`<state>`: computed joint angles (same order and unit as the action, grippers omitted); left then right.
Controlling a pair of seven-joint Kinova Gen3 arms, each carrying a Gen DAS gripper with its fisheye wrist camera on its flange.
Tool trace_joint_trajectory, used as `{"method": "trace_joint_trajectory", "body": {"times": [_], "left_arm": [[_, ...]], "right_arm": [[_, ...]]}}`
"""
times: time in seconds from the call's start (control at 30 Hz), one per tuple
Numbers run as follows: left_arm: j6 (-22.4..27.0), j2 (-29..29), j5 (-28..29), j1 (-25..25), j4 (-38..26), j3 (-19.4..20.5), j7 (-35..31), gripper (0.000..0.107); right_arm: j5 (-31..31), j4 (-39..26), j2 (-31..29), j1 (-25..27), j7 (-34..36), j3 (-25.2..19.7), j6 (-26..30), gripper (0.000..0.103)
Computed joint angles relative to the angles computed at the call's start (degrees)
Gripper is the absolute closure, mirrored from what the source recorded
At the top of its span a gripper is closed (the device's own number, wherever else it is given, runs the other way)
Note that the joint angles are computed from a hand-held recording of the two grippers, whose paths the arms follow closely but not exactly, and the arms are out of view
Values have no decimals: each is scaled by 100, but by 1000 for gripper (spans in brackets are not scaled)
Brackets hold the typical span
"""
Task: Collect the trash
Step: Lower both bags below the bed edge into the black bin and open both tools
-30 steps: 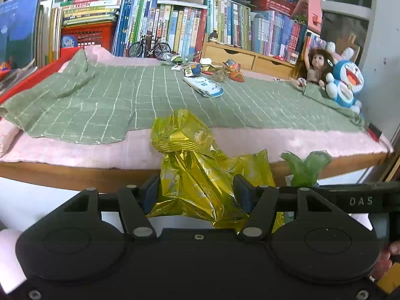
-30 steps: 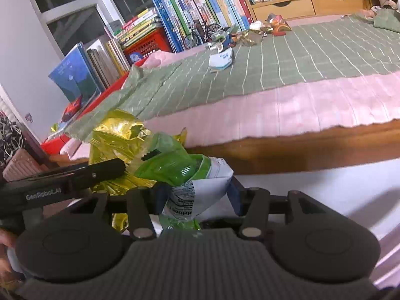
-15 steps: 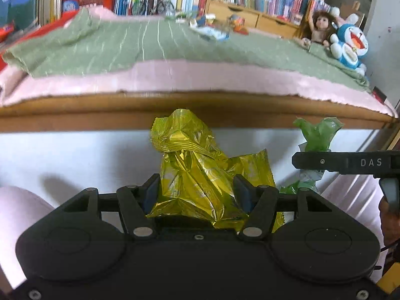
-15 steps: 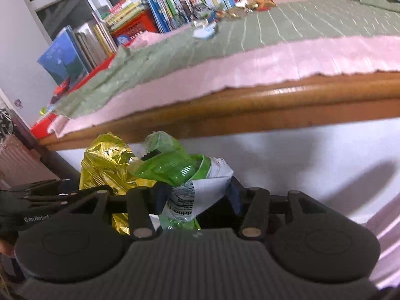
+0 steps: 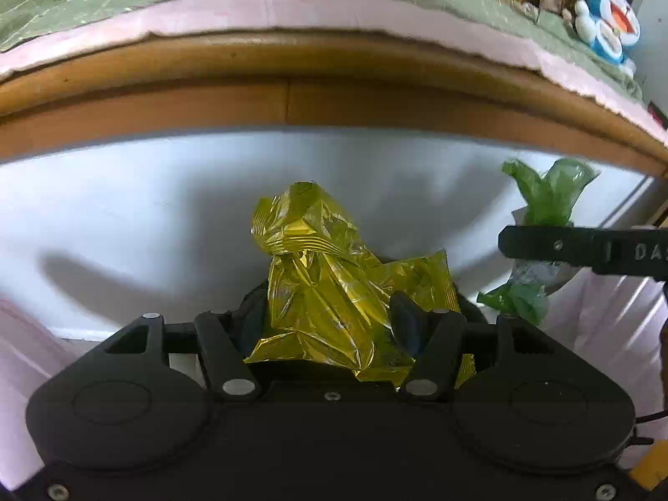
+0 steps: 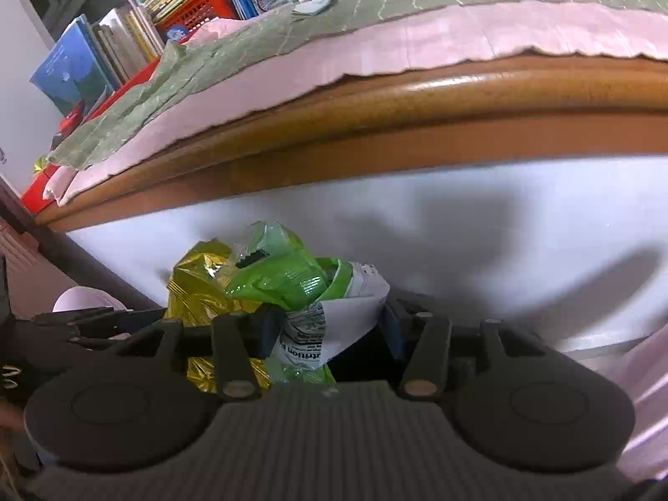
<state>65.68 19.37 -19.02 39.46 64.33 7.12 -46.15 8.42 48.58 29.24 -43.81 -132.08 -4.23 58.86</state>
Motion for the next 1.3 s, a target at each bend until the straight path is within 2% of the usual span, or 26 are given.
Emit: {"method": "trace_joint_trajectory", "body": {"times": [0.07, 0.23, 0.3, 0.37, 0.43, 0.73, 1.13, 1.17, 1.23, 1.3], "left_arm": [[90, 100, -67, 59, -88, 4, -51, 46], [104, 235, 176, -30, -191, 7, -154, 43], [154, 293, 186, -17, -250, -19, -194, 34], [220, 362, 189, 2, -334, -53, -195, 12], [302, 412, 142, 51, -410, -108, -137, 6], [274, 380, 375, -98, -299, -142, 90, 5], [170, 200, 518, -258, -124, -77, 110, 5], [180, 176, 497, -253, -103, -85, 145, 5], [194, 165, 450, -235, -116, -90, 212, 5], [198, 128, 416, -247, -96, -90, 232, 5]], "right_arm": [[-19, -9, 24, 4, -35, 2, 11, 47], [-27, 8, 71, -37, -172, 18, 43, 47], [-66, 84, 43, -3, -194, -2, -10, 47], [-47, 85, 52, -19, -237, 12, 3, 47], [1, 88, 43, -51, -281, 36, 20, 47], [80, 88, 62, -77, -394, 37, 16, 47], [-28, -101, 164, -50, -164, -1, 103, 47], [-34, -114, 172, -49, -154, 2, 116, 44], [-46, -205, 221, -50, -113, 6, 206, 19], [-26, -330, 286, -84, -146, 51, 319, 0]]}}
